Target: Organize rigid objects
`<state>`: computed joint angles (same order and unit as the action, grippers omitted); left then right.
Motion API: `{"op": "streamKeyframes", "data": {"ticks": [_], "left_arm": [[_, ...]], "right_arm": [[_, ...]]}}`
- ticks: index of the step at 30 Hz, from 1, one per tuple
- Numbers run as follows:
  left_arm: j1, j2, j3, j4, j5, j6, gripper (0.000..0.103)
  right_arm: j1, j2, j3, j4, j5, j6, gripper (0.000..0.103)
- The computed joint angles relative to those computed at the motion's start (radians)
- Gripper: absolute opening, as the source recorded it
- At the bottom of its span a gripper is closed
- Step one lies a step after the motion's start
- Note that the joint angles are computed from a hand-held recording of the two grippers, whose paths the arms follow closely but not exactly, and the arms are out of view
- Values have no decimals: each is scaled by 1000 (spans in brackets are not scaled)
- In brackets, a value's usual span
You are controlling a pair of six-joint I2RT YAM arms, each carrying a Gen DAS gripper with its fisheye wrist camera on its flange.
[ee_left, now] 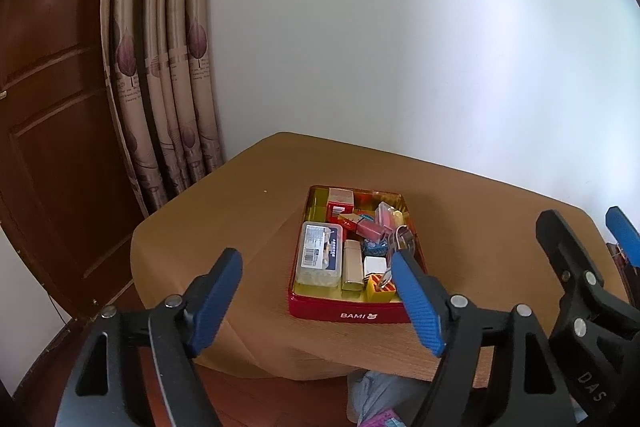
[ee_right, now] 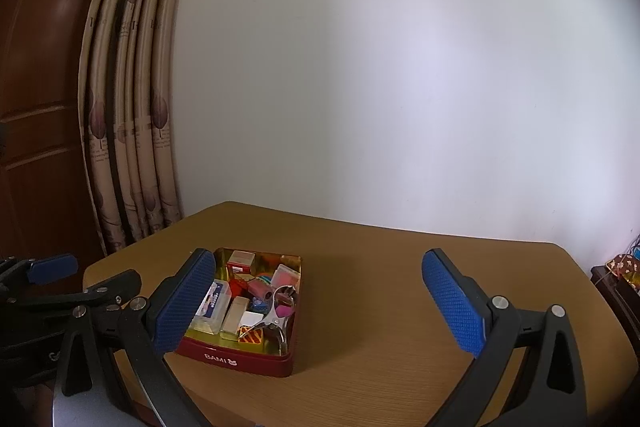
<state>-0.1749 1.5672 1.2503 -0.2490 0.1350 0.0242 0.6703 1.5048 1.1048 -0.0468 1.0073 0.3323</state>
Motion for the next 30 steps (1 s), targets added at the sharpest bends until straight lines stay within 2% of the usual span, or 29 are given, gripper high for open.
{"op": "streamKeyframes", "data": {"ticks": [19,26,28,30], "left_arm": [[-1,35,17,-5,-1,14,81],[-12,4,-39,63,-25,27,83],[-12,2,-43,69,-22,29,84],[-16,-1,-53,79,-34,33,90]], "right_arm": [[2,-5,9,-32,11,27,103],[5,-3,14,-38,14,31,103],[4,-4,12,-36,10,31,103],[5,0,13,-32,11,30,103]]}}
